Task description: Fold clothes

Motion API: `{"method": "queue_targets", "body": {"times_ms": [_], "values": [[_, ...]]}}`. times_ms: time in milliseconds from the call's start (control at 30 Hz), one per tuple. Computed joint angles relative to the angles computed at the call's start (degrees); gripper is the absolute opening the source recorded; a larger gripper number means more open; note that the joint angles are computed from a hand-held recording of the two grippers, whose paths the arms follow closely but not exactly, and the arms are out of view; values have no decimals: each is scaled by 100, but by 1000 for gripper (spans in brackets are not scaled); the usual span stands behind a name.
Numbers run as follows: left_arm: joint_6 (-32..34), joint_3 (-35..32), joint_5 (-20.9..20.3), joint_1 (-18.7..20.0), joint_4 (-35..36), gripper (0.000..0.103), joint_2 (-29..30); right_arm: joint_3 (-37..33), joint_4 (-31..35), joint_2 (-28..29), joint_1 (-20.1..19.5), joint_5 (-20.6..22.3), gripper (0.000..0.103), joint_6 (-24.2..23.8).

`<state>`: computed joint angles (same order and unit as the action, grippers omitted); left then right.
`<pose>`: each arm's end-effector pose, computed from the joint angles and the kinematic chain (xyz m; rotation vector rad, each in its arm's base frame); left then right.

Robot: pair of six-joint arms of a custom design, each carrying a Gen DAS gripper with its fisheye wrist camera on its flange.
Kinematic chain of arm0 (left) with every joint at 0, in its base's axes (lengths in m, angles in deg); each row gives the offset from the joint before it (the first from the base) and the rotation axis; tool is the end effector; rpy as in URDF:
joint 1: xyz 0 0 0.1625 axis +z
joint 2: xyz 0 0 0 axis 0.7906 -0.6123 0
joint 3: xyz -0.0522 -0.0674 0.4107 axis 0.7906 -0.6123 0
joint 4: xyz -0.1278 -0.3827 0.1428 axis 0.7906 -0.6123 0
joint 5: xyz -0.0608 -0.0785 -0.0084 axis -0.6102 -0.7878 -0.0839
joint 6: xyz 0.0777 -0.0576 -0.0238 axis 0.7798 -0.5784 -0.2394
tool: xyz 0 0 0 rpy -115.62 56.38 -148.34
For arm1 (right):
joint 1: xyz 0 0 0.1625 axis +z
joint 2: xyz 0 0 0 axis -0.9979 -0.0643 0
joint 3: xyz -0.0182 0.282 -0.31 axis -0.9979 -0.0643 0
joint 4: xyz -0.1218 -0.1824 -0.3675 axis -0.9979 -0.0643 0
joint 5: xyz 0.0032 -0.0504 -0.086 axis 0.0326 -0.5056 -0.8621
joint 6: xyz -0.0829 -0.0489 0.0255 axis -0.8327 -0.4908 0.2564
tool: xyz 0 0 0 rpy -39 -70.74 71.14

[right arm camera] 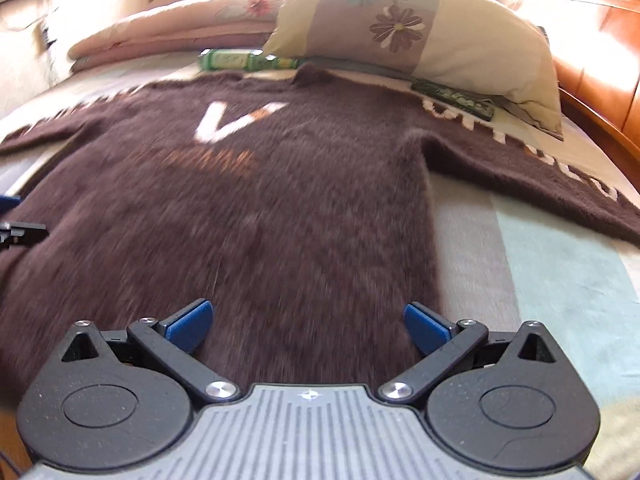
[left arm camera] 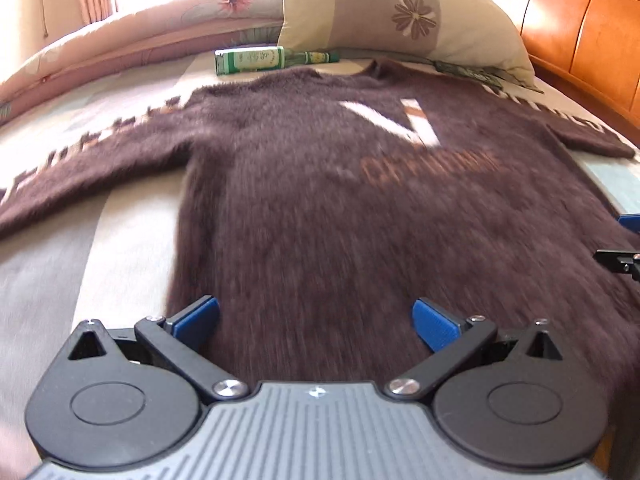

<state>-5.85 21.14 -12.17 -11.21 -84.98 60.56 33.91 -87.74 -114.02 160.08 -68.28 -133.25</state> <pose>-0.3774 -0.6238 -0.1125 0.1544 2.1607 -0.9414 -0.0654 -0.6478 0.3189 0.7845 -2.2991 0.7407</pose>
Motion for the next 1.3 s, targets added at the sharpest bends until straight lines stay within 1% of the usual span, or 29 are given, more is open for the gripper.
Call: {"method": "queue_targets", "body": {"times_ms": [67,100,167,233,300,367,400,433,467,500,533,567,600,633,667,700,767,800,833,867,967,1000,1100,1133,1233,1300], "values": [[-255,147,-122,-58,155,102,-132,19,373,-169,16,-145,103,-130],[-335,185,-167,-85,239,102,-181,12,545,-237,28,-126,103,-196],[28,197,-377,-86,-112,102,-210,-13,885,-362,51,-72,103,-331],[915,71,-590,-55,-855,102,-98,-79,1060,-349,17,469,103,-589],[1987,-234,-823,6,-1474,102,134,-168,1268,-314,-10,986,103,-850],[2598,-553,-1146,113,-1606,102,308,-431,1643,-99,61,1040,103,-1002],[2629,-562,-1248,161,-1534,102,299,-543,1767,18,83,1025,103,-1104],[2601,-540,-1334,207,-1434,102,269,-656,1909,119,89,935,103,-1114],[2577,-521,-1421,253,-1335,102,241,-741,2030,177,77,757,103,-1094],[2556,-505,-1507,300,-1236,102,215,-806,2135,222,27,696,103,-1116],[2618,-309,-1503,292,-1338,102,121,-742,2124,135,-78,875,103,-1333],[2697,-77,-1479,271,-1481,102,14,-681,2122,35,-179,965,103,-1458],[2608,113,-1422,244,-1458,102,-100,-644,2120,-48,-251,931,103,-1506],[2479,290,-1359,215,-1391,102,-215,-609,2125,-135,-316,943,103,-1469],[2319,370,-1346,207,-1241,102,-316,-623,2197,-196,-347,899,103,-1322],[2154,426,-1345,205,-1071,102,-413,-678,2209,-181,-291,745,103,-1240],[1759,271,-1289,217,-458,102,-508,-792,2242,-146,-179,437,103,-1080],[1798,139,-1223,226,-399,102,-487,-853,2258,-124,-122,291,103,-1004],[1887,-1,-1152,235,-399,102,-452,-929,2205,-60,-45,259,103,-981],[2146,-153,-1132,268,-627,102,-394,-1012,2152,9,30,234,103,-960],[2684,-926,-1126,463,-1078,102,-116,-1544,2041,432,264,455,103,-846],[2781,-1248,-1047,533,-1103,102,13,-1807,1936,664,370,411,103,-749],[2652,-2425,-782,821,-688,102,497,-2843,1521,1559,655,-45,103,-344],[2546,-2741,-737,923,-495,102,633,-3295,1517,1880,715,-226,103,-146],[2169,-3761,-635,1230,202,102,1081,-4740,1755,2875,815,-719,103,449],[2068,-4248,-749,1406,478,102,1300,-5631,1946,3487,858,-1051,103,699]]}}
